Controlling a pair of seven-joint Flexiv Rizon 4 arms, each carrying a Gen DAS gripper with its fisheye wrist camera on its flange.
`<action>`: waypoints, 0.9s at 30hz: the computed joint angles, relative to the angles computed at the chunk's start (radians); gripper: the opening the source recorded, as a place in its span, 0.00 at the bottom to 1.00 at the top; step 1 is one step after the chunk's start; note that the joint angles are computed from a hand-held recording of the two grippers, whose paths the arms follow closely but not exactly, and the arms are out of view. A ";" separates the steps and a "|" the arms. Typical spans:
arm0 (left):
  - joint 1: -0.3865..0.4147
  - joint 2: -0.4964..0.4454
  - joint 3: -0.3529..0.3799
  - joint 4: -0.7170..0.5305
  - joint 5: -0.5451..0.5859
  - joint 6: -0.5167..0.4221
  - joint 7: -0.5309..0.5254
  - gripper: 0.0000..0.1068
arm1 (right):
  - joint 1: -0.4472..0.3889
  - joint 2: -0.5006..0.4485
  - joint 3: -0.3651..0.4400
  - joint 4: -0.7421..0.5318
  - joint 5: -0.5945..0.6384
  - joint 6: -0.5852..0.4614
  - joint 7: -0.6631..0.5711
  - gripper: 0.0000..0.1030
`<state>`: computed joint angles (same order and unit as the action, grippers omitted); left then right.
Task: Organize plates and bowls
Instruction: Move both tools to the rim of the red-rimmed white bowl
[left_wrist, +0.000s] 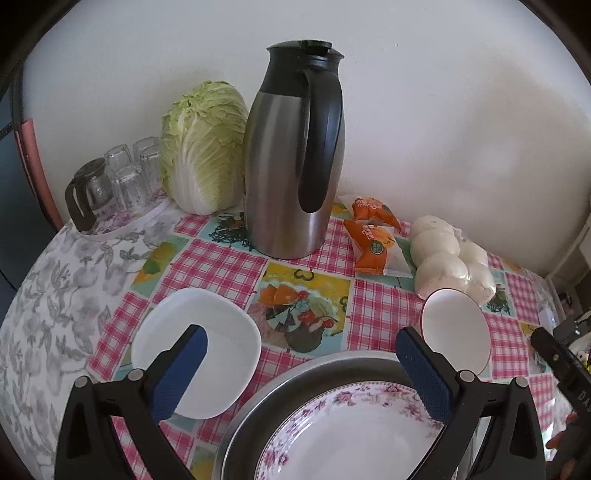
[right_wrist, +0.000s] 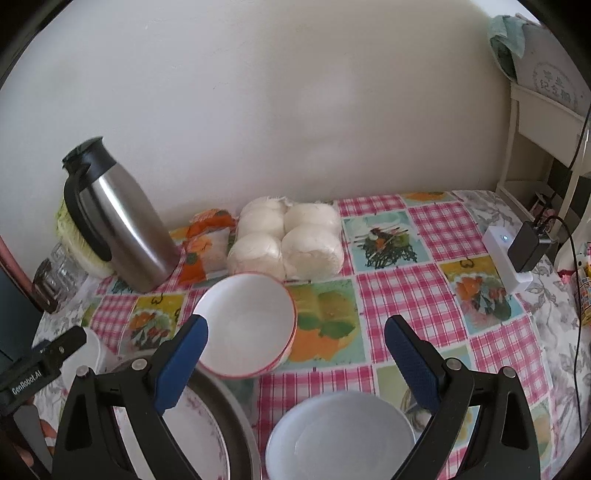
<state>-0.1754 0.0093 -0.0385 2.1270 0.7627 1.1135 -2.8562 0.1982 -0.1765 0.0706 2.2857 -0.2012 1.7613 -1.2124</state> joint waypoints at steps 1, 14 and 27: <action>0.000 -0.004 -0.002 -0.005 0.005 -0.006 -0.003 0.96 | -0.024 -0.008 0.023 -0.007 0.003 0.007 -0.003 0.94; -0.023 -0.136 0.007 -0.130 -0.256 -0.018 0.333 0.96 | -0.240 -0.122 0.246 -0.121 0.028 -0.095 -0.023 0.94; -0.113 -0.339 0.056 -0.316 -0.433 -0.153 0.500 0.76 | -0.216 -0.210 0.266 -0.234 0.185 -0.256 -0.114 0.68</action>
<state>-0.2879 -0.3297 0.0172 1.8107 0.3296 0.9602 -2.3565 -0.0177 -0.3867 0.3364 2.0514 -0.0158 1.5052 -1.3264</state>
